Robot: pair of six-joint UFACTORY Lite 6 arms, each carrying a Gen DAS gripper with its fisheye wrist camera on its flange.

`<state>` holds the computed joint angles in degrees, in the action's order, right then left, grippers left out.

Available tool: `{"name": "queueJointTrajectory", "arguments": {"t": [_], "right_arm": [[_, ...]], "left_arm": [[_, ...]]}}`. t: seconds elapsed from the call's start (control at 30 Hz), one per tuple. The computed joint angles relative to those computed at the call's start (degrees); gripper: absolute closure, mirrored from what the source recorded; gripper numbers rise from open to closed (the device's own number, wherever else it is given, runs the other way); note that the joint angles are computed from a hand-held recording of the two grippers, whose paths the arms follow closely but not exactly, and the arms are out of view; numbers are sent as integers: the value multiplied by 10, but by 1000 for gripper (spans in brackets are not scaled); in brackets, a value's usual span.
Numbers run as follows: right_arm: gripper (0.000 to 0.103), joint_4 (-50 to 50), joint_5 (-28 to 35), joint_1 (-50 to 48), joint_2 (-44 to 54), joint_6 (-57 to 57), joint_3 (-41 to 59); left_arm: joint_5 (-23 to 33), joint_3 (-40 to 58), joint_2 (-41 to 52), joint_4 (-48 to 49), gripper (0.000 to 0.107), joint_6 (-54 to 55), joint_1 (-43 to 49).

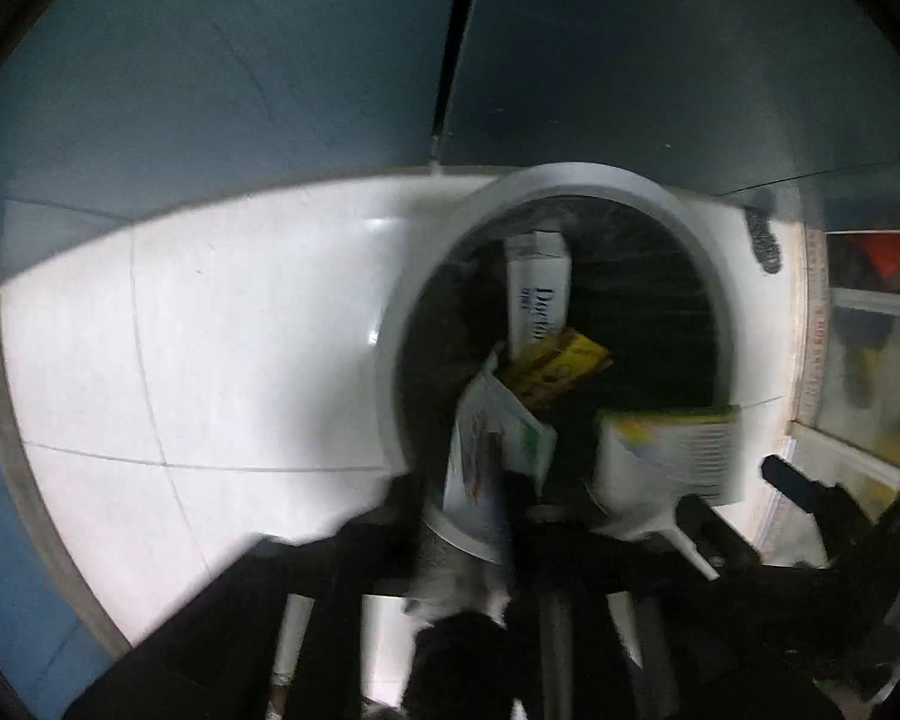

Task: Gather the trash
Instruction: 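Lower both held items over the trash bin and open both tools, then raise both tools back up toward the counter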

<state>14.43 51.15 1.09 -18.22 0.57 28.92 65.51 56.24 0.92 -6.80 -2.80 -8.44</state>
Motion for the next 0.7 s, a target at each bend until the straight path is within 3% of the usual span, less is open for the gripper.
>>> {"name": "queueJointTrajectory", "arguments": {"t": [0.07,0.17,0.27,0.4,0.6,0.7], "right_arm": [[0,12,-12,-7,-5,-20,-13],[0,35,0,-36,-10,-65,-10],[0,38,35,-68,-20,-84,11],[0,9,102,-83,-41,-60,65],[0,-63,294,-44,-73,34,250],[0,-78,423,-18,-43,78,413]], "left_arm": [[-4,-15,-24,-5,15,20,26],[6,4,-24,-2,15,22,33],[28,29,-26,1,7,15,31],[96,93,-55,19,7,-5,26],[284,287,-84,74,7,-43,11],[421,464,-44,74,7,-52,16]]}}
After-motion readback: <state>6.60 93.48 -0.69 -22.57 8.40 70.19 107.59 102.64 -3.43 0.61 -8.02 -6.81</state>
